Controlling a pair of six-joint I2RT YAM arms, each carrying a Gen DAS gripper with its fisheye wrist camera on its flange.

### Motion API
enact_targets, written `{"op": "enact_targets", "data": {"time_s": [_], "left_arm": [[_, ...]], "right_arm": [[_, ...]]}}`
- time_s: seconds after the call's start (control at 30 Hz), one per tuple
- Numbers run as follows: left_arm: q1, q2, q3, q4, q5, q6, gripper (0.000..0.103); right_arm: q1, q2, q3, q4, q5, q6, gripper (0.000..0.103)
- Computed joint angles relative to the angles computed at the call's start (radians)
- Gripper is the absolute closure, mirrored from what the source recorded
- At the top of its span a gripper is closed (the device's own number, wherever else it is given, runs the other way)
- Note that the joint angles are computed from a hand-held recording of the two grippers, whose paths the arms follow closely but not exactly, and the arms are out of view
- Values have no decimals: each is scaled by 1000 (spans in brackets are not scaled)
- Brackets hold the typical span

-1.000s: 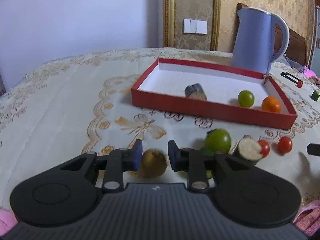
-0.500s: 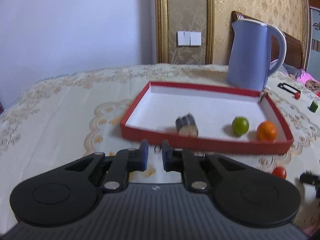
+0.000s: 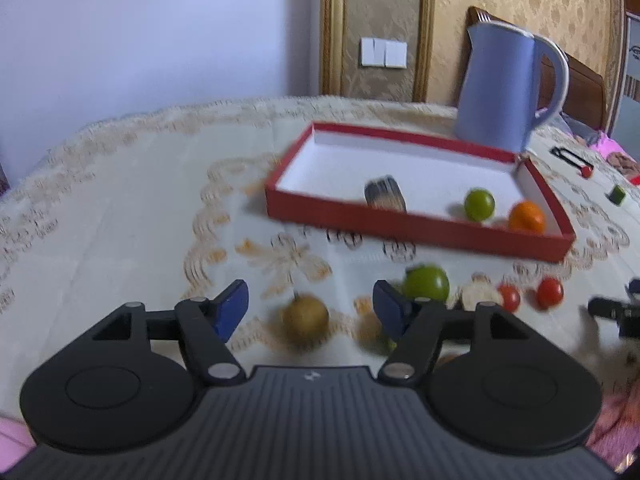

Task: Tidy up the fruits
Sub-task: 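Carry the longan into the red box and open the left gripper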

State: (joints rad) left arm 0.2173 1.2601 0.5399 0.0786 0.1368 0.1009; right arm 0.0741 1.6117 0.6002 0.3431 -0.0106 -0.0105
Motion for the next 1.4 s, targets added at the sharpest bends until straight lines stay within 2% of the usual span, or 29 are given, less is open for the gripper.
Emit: {"op": "enact_targets", "data": {"time_s": [0.07, 0.17, 0.23, 0.37, 0.57, 0.67, 0.83, 1.07, 1.33, 1.4], "left_arm": [[-11, 24, -11, 33, -32, 8, 38], [9, 70, -2, 36, -6, -8, 78], [28, 71, -15, 51, 27, -12, 78], [-1, 58, -34, 71, -11, -8, 78], [-46, 53, 49, 68, -52, -26, 78], [-83, 113, 121, 98, -108, -36, 78], [-118, 293, 266, 133, -190, -55, 78], [-122, 493, 429, 109, -216, -53, 78], [-149, 593, 496, 116, -272, -27, 78], [-151, 592, 495, 115, -268, -20, 66]], "right_arm": [[0, 0, 0, 0, 0, 0, 0], [0, 0, 0, 0, 0, 0, 0], [1, 0, 0, 1, 0, 1, 0], [0, 0, 0, 0, 0, 0, 0], [0, 0, -1, 2, -2, 2, 0], [-1, 0, -1, 2, -3, 2, 0], [-2, -1, -2, 3, -4, 3, 0], [-3, -1, -2, 4, -7, 5, 0], [-2, -2, -1, 3, -5, 4, 0], [-2, -2, -1, 1, -4, 3, 0]]}}
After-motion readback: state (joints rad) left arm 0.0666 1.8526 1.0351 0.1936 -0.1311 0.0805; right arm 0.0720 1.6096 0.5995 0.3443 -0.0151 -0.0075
